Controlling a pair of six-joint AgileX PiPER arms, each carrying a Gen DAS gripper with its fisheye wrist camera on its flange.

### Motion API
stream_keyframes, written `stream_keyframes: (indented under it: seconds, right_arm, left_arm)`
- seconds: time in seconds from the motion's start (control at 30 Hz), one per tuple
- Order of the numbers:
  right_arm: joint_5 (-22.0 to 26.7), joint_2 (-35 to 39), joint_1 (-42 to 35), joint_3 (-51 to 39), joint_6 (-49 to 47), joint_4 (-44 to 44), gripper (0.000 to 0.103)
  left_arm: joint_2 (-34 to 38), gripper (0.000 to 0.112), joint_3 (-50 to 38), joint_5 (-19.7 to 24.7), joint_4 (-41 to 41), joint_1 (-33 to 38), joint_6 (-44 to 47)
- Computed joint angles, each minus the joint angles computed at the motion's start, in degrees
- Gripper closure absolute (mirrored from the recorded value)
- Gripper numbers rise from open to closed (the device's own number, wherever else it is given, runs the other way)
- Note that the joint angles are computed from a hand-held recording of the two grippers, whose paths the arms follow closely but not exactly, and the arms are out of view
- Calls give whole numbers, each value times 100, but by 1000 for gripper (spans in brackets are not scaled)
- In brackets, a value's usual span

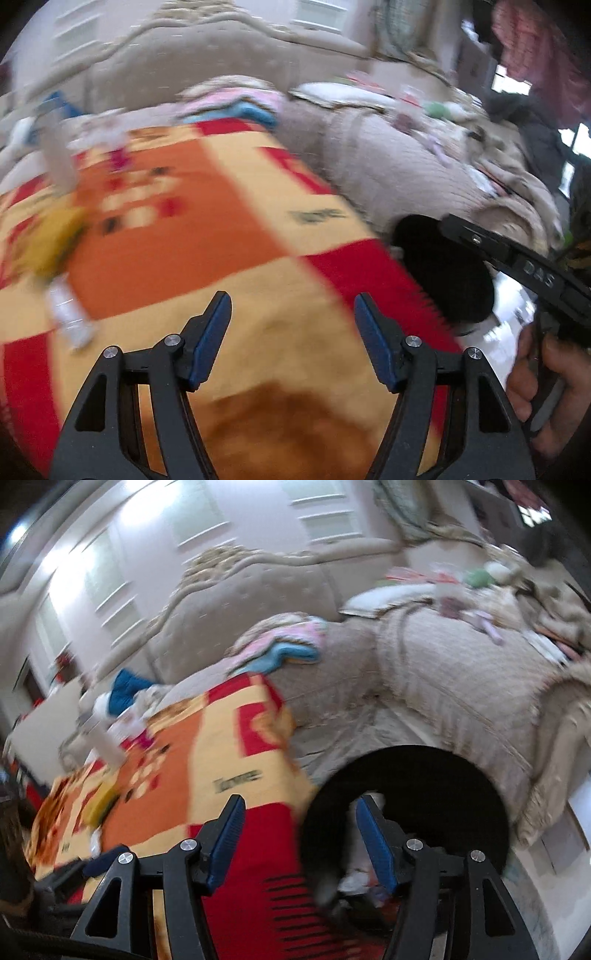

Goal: Collect trash
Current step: 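Bring both open tools back over the blanket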

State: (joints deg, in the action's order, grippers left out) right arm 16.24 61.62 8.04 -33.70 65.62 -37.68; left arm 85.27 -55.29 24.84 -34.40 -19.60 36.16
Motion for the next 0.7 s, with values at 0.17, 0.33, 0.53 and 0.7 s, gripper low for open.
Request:
stream_keyframes:
  seconds: [0.17, 0.33, 0.53, 0.7]
  right_arm:
    - [-61, 896, 1410, -596, 1148, -1220, 43]
    - [-380, 2012, 2387, -1453, 1051, -1505, 43]
    - [-593, 3348, 2962, -2760, -134, -648, 43]
    - [23, 4563, 3021, -4241, -2998, 1927, 43]
  left_arm:
    - [-293, 44, 340, 168, -897, 1758, 1478]
    - [386, 44, -45, 156, -962, 3177, 1943]
    - [1227, 44, -754, 529, -1318, 3996, 2099]
    - [1693, 44, -1084, 959, -1589, 4219, 2300]
